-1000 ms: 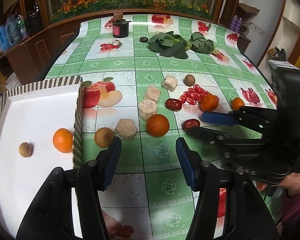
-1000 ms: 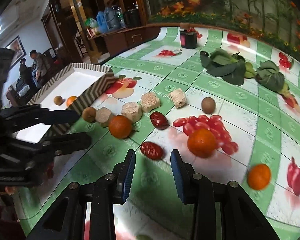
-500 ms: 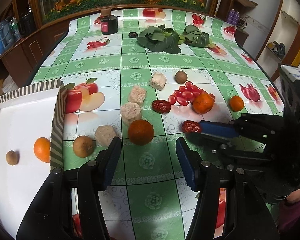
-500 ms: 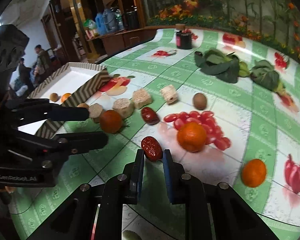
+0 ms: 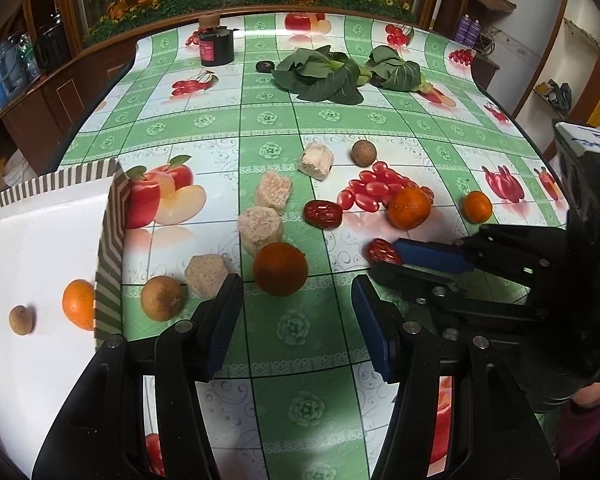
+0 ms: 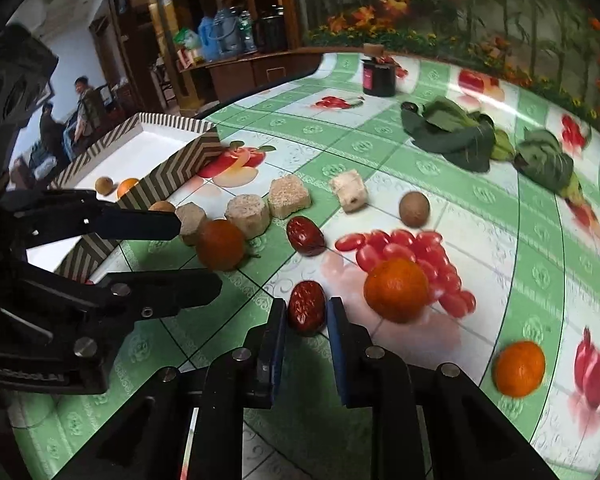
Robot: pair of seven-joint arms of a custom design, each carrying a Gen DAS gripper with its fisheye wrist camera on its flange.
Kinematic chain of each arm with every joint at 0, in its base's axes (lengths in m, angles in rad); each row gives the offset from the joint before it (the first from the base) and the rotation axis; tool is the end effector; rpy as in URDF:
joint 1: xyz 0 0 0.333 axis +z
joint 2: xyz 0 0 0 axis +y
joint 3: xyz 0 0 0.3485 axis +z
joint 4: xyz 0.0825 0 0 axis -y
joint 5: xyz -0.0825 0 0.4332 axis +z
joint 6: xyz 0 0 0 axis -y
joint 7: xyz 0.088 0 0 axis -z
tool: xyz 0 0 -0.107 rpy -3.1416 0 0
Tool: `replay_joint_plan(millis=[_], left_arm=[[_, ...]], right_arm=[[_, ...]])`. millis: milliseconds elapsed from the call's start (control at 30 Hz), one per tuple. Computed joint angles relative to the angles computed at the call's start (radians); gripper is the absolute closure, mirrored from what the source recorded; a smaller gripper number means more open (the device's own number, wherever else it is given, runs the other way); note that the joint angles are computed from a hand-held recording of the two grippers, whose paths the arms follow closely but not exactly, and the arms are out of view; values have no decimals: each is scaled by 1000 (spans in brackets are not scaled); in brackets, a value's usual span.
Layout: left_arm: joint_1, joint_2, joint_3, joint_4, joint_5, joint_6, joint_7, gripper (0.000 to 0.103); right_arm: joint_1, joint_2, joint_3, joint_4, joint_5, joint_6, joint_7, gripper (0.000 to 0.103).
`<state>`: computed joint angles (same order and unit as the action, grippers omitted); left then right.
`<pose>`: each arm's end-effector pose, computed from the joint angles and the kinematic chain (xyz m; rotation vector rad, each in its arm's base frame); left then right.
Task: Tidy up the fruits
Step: 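Grasp a red date with the right tool while the left tool grasps an orange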
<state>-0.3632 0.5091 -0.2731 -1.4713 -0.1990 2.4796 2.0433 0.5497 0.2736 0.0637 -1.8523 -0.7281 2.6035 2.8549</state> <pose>0.6677 -0.4385 0.4599 -0.9353 2.7500 -0.8517 0.5744 0.4171 0.4296 -1.6848 1.9251 -0.5490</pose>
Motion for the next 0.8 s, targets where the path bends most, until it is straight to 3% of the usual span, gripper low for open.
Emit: replay_joint_plan(millis=[200, 267, 300, 533, 800], left_arm=[[-12, 36, -9, 40, -3, -5, 26, 49], [-22, 52, 0, 59, 10, -11, 17, 61], [-29, 61, 8, 72, 22, -20, 7, 74], [-18, 59, -2, 55, 5, 7, 16, 74], [38, -28, -36, -53, -86, 73, 71, 74]], right_arm=[[6, -71, -5, -83, -55, 9, 148, 84], [-2, -89, 1, -107, -73, 26, 188, 84], [-7, -94, 4, -114, -79, 32, 198, 84], [-19, -91, 22, -109, -92, 32, 206, 84], [-12, -113, 25, -127, -156, 53, 310, 84]])
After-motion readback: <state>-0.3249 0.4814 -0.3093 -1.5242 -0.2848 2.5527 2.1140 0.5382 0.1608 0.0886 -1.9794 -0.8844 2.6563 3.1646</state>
